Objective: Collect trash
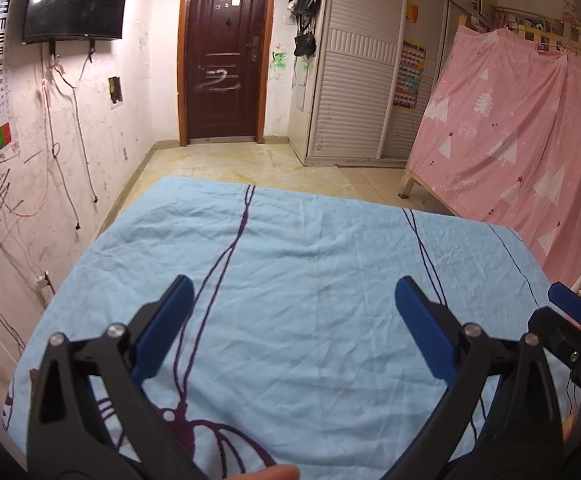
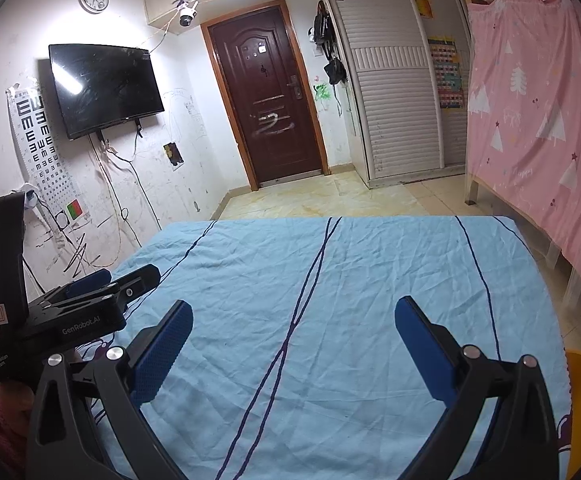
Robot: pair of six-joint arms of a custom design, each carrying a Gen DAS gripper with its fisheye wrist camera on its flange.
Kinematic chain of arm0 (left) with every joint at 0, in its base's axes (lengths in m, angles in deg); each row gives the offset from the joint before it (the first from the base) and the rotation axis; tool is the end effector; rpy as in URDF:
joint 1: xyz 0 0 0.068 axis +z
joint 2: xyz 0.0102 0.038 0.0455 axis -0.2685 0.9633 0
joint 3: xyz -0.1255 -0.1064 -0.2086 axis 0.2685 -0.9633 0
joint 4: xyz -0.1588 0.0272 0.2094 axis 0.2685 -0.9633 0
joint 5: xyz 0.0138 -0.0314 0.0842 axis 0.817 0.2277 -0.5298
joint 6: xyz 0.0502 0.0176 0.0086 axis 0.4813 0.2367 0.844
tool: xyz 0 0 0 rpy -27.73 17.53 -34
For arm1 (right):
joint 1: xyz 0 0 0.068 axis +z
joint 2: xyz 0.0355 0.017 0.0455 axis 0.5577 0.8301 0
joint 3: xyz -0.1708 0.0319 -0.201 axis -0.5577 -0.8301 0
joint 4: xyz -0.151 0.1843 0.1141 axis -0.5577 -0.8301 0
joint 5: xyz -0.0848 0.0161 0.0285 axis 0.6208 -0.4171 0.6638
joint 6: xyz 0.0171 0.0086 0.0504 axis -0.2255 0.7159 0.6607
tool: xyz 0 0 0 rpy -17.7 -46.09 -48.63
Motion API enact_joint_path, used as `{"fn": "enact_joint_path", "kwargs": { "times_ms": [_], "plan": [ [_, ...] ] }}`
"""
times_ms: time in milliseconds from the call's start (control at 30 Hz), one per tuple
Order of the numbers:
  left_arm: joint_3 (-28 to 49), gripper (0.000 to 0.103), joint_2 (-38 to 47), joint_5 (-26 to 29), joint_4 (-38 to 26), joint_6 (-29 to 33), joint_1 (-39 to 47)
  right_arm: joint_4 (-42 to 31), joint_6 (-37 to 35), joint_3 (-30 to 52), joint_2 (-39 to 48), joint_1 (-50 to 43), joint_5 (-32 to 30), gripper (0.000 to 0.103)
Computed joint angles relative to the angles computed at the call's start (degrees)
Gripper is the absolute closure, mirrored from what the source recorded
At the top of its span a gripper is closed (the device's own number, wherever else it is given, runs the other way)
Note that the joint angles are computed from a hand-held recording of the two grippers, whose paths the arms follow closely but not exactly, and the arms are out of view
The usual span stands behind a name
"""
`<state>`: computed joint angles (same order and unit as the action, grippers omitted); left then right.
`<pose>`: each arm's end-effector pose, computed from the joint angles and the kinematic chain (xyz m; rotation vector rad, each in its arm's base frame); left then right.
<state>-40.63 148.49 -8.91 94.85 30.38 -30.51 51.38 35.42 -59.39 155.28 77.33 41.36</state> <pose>0.2308 -0.0524 0.0755 -0.1700 2.1737 -0.0304 0.2206 0.1975 0.0821 -0.2242 2.1285 0.4513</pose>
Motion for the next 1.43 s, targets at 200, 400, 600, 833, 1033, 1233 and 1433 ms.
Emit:
{"fn": "enact_joint_path", "kwargs": {
  "times_ms": [200,400,600,833,1033,1233,1433],
  "plan": [
    [-0.02,0.006,0.02,0.12,0.07,0.09,0.1,0.0,0.02,-0.01,-0.01,0.05,0.11,0.009],
    [-0.1,0.006,-0.08,-0.13,0.02,-0.18,-0.06,-0.12,-0.01,0.15,0.09,0.12,0.27,0.009],
    [-0.01,0.006,0.07,0.21,0.16,0.1,0.29,-0.03,0.03,0.12,0.08,0.18,0.31,0.009],
    [0.01,0.006,-0.02,0.56,-0.09,0.09,0.55,-0.04,0.05,0.08,0.05,0.17,0.3,0.009],
    [-0.39,0.006,0.03,0.3,0.75,0.07,0.27,-0.04,0.07,0.07,0.04,0.08,0.15,0.009],
    [-0.17,0.006,0.92,-0.18,0.73,-0.53,-0.43,-0.59,0.12,0.37,0.06,0.06,0.18,0.009],
    [0.88,0.006,1.56,0.67,-0.51,-1.22,-0.03,-1.75,0.44,1.41,0.78,-0.18,-0.16,0.009]
  ]
}}
